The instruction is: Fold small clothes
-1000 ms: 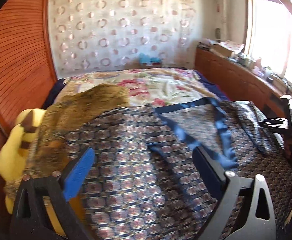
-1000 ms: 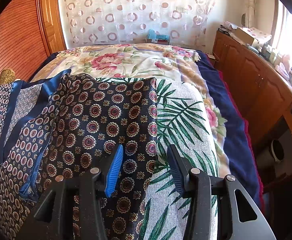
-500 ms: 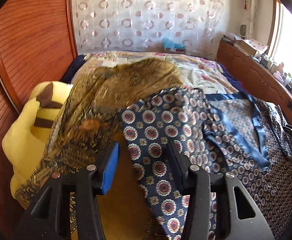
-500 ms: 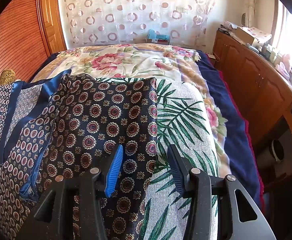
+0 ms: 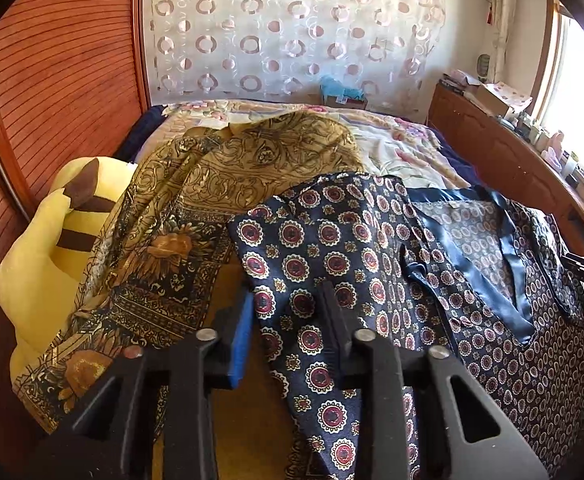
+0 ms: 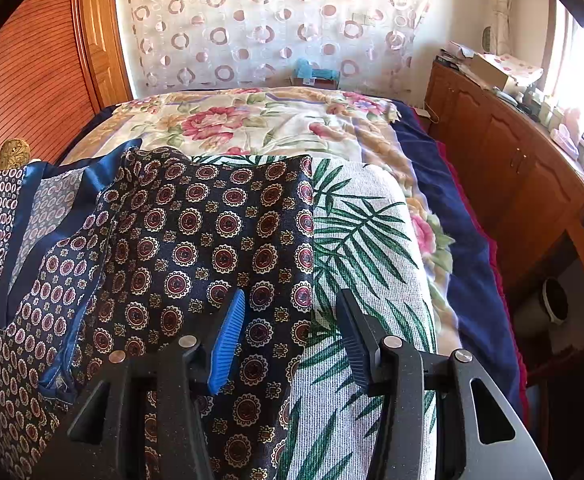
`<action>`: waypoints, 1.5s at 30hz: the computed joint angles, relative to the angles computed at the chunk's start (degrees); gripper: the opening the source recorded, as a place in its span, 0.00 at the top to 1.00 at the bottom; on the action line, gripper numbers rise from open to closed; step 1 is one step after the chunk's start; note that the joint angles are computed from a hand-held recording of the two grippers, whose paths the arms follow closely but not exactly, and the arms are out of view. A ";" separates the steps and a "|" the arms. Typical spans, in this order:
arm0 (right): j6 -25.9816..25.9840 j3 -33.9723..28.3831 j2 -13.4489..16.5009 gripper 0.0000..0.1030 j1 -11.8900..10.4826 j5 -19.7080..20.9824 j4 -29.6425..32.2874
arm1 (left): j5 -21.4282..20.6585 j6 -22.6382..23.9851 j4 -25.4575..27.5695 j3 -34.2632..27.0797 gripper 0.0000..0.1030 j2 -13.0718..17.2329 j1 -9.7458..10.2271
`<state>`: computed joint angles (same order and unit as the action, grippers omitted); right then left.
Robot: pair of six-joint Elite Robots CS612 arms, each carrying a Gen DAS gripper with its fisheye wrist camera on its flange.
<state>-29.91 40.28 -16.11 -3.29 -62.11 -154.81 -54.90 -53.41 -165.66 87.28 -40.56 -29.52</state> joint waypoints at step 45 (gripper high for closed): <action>-3.76 -3.96 0.98 0.55 0.43 -0.86 6.10 | 6.72 9.38 -4.88 -3.01 0.98 1.15 -3.20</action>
<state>-33.67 36.32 -15.13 -2.86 -62.97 -148.71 -48.18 -44.03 -170.53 84.27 -39.41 -32.72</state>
